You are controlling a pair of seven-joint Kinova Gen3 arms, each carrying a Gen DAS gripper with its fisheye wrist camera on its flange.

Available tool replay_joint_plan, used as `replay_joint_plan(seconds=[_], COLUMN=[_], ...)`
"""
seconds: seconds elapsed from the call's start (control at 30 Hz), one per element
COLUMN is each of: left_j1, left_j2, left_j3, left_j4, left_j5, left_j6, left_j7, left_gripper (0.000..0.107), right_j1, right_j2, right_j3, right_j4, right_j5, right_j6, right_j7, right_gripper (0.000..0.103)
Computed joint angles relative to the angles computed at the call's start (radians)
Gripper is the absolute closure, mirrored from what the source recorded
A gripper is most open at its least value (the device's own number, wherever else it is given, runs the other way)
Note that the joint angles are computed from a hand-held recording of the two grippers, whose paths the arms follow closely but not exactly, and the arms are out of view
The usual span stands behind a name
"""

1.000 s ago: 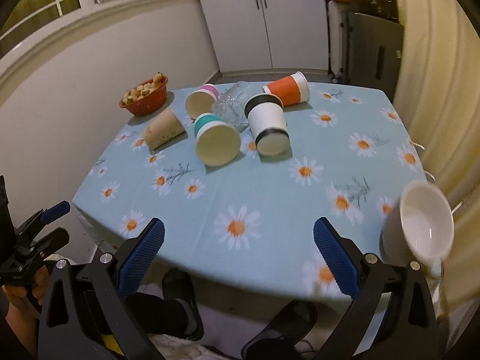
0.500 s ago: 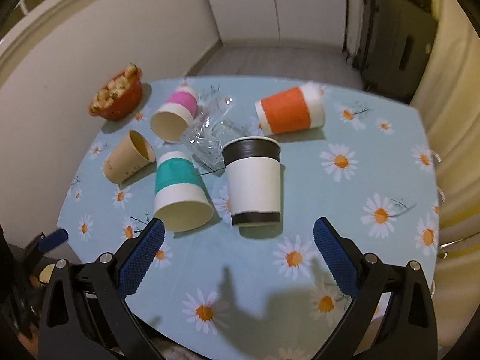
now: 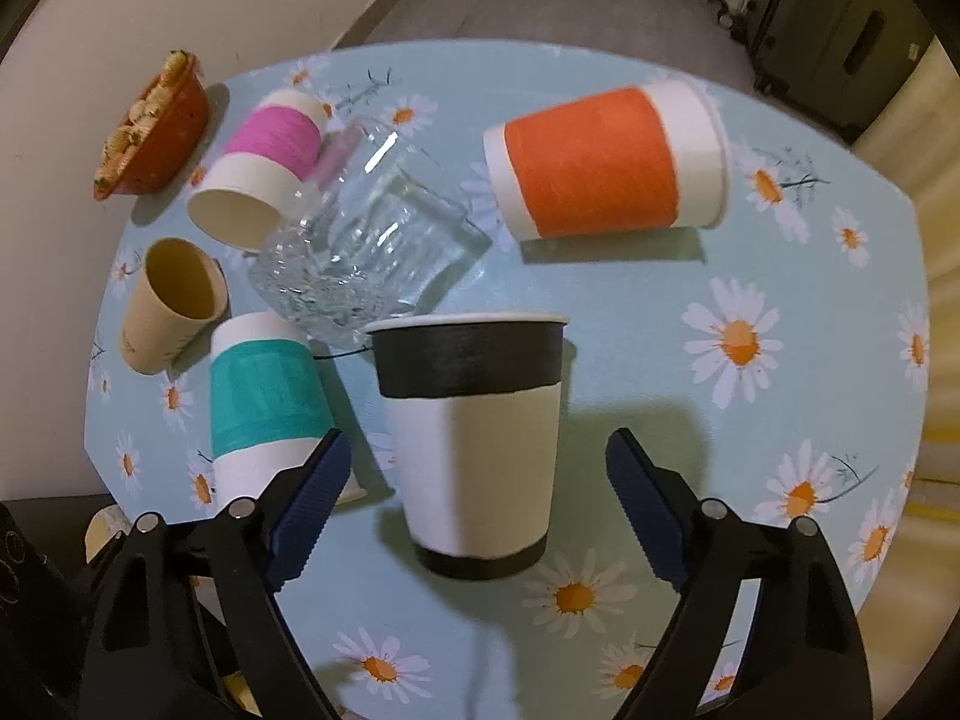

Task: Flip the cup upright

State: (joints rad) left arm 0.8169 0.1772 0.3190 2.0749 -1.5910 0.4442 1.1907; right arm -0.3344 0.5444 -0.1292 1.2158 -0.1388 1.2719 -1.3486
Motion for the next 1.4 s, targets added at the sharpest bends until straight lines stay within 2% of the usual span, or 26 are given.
replay_joint_plan(seconds=[0.07, 0.13, 0.33, 0.37, 0.53, 0.7, 0.83, 0.97, 1.07, 1.2, 1.4], left_j1=[-0.003, -0.008, -0.022, -0.020, -0.007, 0.010, 0.025, 0.049, 0.075, 0.111, 0.150], left_j2=[0.005, 0.008, 0.001, 0.000, -0.024, -0.063, -0.096, -0.129, -0.140, -0.159, -0.179], left_j3=[-0.002, -0.003, 0.011, 0.014, 0.019, 0.031, 0.049, 0.077, 0.108, 0.145, 0.187], left_j4=[0.003, 0.010, 0.024, 0.023, 0.032, 0.054, 0.063, 0.080, 0.073, 0.078, 0.073], left_j5=[-0.010, -0.041, -0.050, -0.041, 0.004, 0.033, 0.121, 0.163, 0.240, 0.298, 0.408], left_j6=[-0.004, -0.013, -0.018, -0.011, 0.011, 0.042, 0.068, 0.109, 0.175, 0.246, 0.313], left_j7=[0.008, 0.045, 0.052, 0.045, 0.020, 0.035, -0.017, -0.024, -0.071, -0.068, -0.113], left_gripper=[0.011, 0.011, 0.011, 0.011, 0.011, 0.011, 0.011, 0.011, 0.011, 0.011, 0.011], right_j1=[-0.008, -0.015, -0.012, -0.006, 0.023, 0.080, 0.117, 0.139, 0.144, 0.128, 0.115], right_j2=[0.021, 0.029, 0.039, 0.037, -0.001, -0.095, -0.186, -0.272, -0.312, -0.348, -0.368], right_j3=[0.003, 0.005, 0.006, 0.005, 0.001, 0.001, -0.005, -0.010, -0.018, -0.009, -0.009], right_j4=[-0.023, -0.033, -0.028, -0.023, 0.016, 0.112, 0.216, 0.343, 0.428, 0.505, 0.608], right_j5=[0.009, 0.019, 0.016, 0.009, -0.017, -0.081, -0.142, -0.223, -0.277, -0.325, -0.386], right_j6=[0.019, 0.030, 0.029, 0.027, 0.013, 0.010, 0.001, -0.025, -0.039, -0.085, -0.168], right_j7=[-0.003, -0.003, -0.014, -0.015, -0.013, -0.020, -0.007, 0.012, 0.006, 0.007, 0.009], right_gripper=[0.030, 0.033, 0.037, 0.040, 0.040, 0.040, 0.040, 0.040, 0.040, 0.040, 0.040])
